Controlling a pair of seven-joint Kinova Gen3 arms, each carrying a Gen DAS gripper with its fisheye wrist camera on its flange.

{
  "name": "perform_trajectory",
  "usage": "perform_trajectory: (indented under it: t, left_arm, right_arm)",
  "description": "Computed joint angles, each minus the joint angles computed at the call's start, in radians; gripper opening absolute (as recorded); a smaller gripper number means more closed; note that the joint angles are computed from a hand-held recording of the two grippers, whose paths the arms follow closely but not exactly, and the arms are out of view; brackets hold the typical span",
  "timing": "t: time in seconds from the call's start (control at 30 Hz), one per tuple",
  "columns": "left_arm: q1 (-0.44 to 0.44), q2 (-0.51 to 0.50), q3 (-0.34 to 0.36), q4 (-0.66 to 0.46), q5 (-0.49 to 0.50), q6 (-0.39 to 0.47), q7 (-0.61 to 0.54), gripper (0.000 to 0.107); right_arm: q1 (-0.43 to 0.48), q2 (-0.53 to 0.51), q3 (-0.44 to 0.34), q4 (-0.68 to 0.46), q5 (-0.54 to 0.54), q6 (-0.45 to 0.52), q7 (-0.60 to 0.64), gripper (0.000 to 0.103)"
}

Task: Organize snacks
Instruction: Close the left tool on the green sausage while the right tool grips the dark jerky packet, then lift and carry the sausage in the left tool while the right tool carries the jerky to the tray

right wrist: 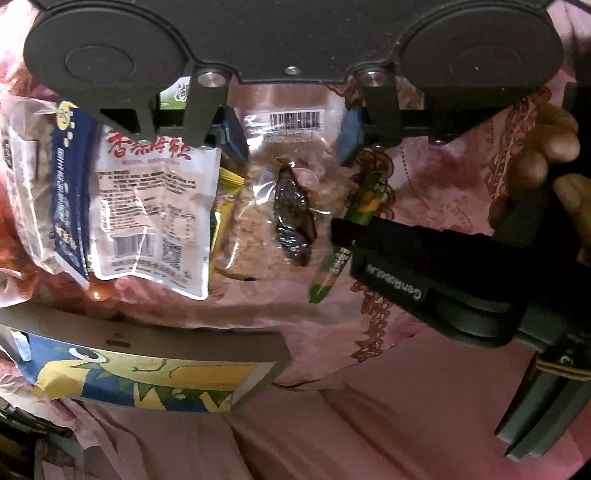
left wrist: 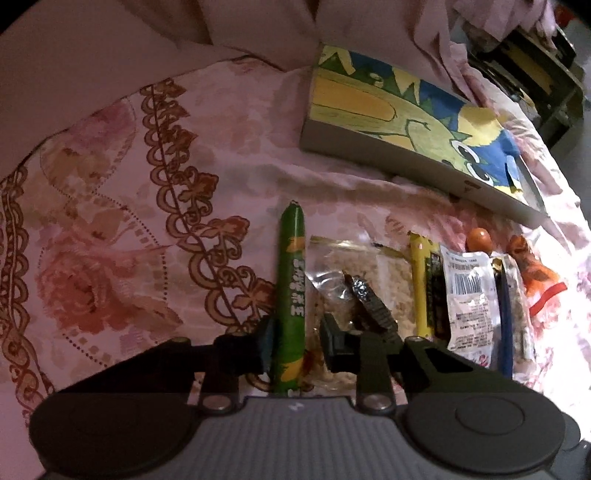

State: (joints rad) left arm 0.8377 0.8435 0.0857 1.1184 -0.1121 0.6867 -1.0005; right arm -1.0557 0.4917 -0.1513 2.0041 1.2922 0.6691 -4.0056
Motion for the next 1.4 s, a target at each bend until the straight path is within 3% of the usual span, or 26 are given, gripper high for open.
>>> perform_trajectory:
  t: [0.1,0.2,0.3,0.5,0.6,0.8,1.17,1.4]
  left_arm:
    - [0.01,-0.002,-0.009,-0.003,-0.007,0.017,0.008,0.019]
    - [0.006,-0.002,-0.005,-0.002,-0.004,0.02,0.013,0.019]
    - [0.002,0.005,0.0,-0.012,-0.003,0.031,0.009,0.019]
    - [0.011,0.041,0.0,-0.073,-0.011,0.097,-0.017,0.019]
    - [0.015,0.04,-0.006,-0.072,-0.012,0.095,-0.011,0.02]
    - [0.025,0.017,-0.022,-0.035,-0.021,0.061,0.021,0.018]
    - [0.049,-0.05,-0.052,0.079,-0.063,-0.064,0.118,0.018]
    - [0.06,-0.073,-0.053,0.121,-0.078,-0.112,0.154,0.018]
  right_arm:
    - [-0.024,-0.003,-0.005,0.013,0.02,0.038,-0.002,0.055]
    - [-0.041,0.0,-0.021,0.016,0.036,0.081,0.015,0.055]
    - [-0.023,-0.005,-0.033,0.027,0.054,0.057,0.005,0.055]
    - [0.031,-0.002,-0.051,0.069,0.189,0.01,-0.134,0.057]
    - [0.045,0.003,-0.072,0.066,0.192,0.03,-0.112,0.057]
    - [0.012,0.012,-0.082,0.039,0.13,0.11,0.01,0.054]
    - [-0.148,0.081,-0.062,-0.047,0.037,0.396,0.318,0.054]
    - [-0.189,0.098,-0.047,-0.062,0.001,0.498,0.362,0.054]
